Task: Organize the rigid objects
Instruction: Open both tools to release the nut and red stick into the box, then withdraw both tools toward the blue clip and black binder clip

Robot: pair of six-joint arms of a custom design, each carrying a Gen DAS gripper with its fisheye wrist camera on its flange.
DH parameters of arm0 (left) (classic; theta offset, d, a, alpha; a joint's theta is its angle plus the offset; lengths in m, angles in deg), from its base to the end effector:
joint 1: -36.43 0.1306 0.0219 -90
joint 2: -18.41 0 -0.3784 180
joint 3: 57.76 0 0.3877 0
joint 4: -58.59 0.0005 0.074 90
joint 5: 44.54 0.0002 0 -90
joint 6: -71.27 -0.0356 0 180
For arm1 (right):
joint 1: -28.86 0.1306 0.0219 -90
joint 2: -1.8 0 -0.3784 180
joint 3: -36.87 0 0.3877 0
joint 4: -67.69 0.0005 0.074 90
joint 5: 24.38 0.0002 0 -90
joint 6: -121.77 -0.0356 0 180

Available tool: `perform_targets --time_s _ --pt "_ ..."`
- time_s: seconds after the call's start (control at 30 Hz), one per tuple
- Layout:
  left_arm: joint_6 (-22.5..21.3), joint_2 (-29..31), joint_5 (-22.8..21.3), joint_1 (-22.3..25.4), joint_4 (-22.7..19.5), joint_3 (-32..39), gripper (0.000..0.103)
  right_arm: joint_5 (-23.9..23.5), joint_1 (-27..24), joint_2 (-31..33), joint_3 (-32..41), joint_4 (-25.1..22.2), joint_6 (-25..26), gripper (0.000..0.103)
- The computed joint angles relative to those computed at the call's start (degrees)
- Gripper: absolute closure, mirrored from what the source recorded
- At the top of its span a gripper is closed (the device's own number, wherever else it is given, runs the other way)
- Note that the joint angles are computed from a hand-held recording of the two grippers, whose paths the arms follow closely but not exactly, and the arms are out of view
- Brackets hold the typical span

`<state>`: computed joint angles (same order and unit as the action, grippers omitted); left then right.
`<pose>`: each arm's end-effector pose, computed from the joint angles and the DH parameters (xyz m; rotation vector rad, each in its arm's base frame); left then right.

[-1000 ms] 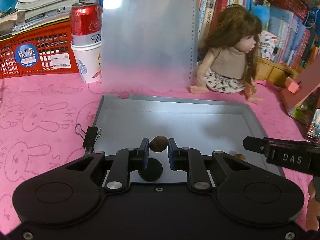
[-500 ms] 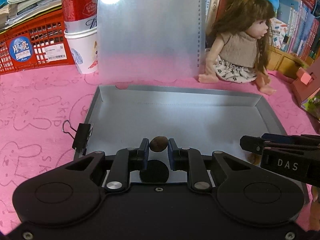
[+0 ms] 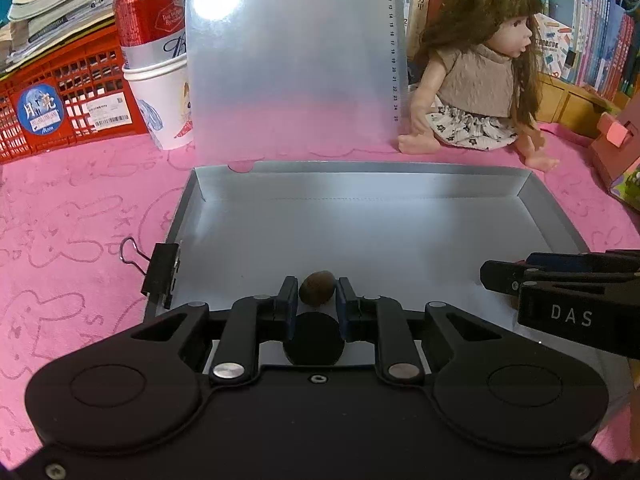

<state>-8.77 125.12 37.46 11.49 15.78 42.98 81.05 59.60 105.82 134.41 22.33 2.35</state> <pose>0.5352 -0.2440 0.3704 0.2517 2.4010 -0.1112 0.4912 0.2805 0.3687 0.0860 2.4341 0.1366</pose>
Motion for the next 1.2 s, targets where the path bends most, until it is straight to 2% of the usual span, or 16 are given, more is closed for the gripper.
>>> perform_targets --time_s 0.03,0.17,0.37,0.53,0.83,1.2 --pt "-0.2 -0.2 -0.3 -0.1 0.2 -0.2 0.081 0.1 0.0 0.0 -0.1 0.1 -0.2 0.041" --pt "-1.0 -1.4 -1.2 -0.3 1.4 -1.5 0.065 0.0 0.1 -0.7 -1.0 1.3 -0.9 0.038" --pt "-1.2 -4.3 -2.0 -0.7 3.2 -4.4 0.055 1.6 0.9 -3.2 -4.2 3.8 0.1 0.031" --pt "-1.9 -7.7 -2.5 -1.2 5.0 -7.8 0.046 2.7 1.7 -6.9 -8.5 7.4 0.1 0.019" --pt "-2.1 -15.0 -2.6 -2.5 8.5 -14.4 0.036 5.5 4.1 -13.2 -14.2 11.7 2.0 0.015" --pt "-2.3 -23.2 -2.4 -4.4 10.5 -22.0 0.033 9.6 9.1 -19.7 -20.5 15.3 4.9 0.014"
